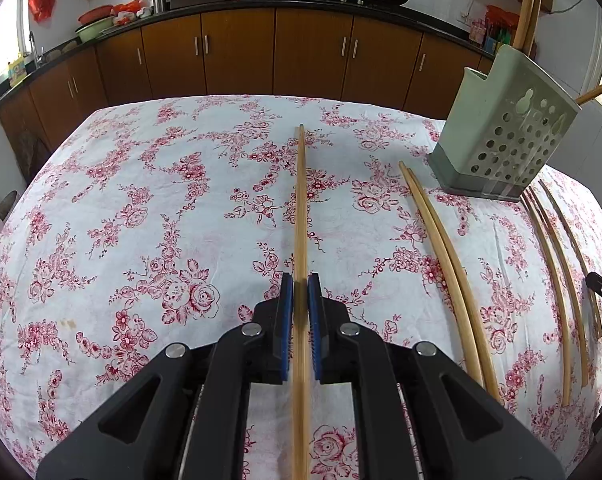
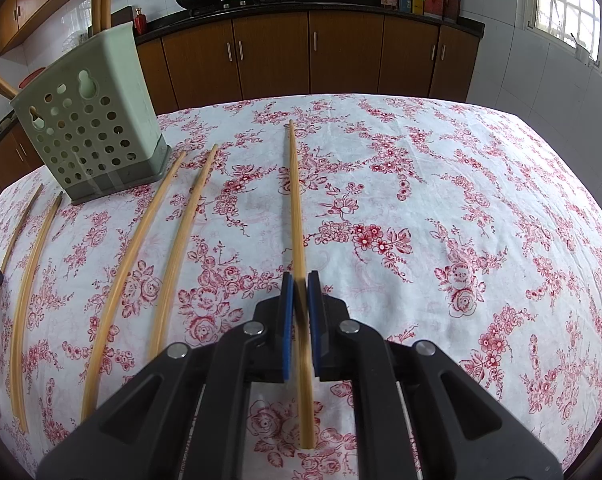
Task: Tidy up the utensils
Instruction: 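Hold both chopsticks pinched upright against the cloth with both tools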
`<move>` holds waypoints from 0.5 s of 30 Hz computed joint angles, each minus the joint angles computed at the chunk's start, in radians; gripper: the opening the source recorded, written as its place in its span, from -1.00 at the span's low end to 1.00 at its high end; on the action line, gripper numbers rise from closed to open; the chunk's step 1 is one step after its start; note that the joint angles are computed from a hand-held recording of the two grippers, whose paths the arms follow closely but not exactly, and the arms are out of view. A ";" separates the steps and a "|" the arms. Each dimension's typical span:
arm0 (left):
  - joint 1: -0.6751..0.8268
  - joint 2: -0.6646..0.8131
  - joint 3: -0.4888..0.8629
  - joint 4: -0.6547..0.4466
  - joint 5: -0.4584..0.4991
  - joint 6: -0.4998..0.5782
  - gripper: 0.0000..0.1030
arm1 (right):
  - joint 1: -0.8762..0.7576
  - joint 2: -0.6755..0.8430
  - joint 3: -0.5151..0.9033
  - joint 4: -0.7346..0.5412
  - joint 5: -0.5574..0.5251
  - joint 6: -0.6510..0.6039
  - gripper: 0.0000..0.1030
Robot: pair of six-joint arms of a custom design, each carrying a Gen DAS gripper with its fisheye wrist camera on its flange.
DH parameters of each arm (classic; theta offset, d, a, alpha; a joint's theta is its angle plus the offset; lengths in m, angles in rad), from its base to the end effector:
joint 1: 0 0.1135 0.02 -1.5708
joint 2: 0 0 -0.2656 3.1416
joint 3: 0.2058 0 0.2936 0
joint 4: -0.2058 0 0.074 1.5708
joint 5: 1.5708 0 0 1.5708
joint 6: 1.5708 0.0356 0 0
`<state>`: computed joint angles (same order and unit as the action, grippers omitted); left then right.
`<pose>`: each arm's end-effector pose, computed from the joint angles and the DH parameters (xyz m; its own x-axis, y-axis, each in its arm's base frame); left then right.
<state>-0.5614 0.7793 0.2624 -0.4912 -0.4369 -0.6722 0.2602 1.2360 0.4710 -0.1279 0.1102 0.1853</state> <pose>0.1496 -0.0763 0.1204 -0.7416 -0.2001 -0.6403 -0.2179 0.9746 -0.0522 0.2428 0.0606 0.1234 -0.7746 -0.0167 -0.6322 -0.0471 0.9984 0.0314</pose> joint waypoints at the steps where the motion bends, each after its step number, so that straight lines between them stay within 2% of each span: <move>1: 0.000 0.001 0.000 0.001 0.000 0.000 -0.83 | 0.000 0.000 0.000 0.000 0.000 0.000 -0.82; 15: 0.006 -0.004 -0.002 0.004 0.005 0.007 -0.82 | 0.004 0.002 0.000 0.002 0.003 0.005 -0.82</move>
<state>-0.5556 0.7757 0.2608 -0.4875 -0.4314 -0.6657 0.2645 1.2380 0.4708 -0.1260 0.1133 0.1899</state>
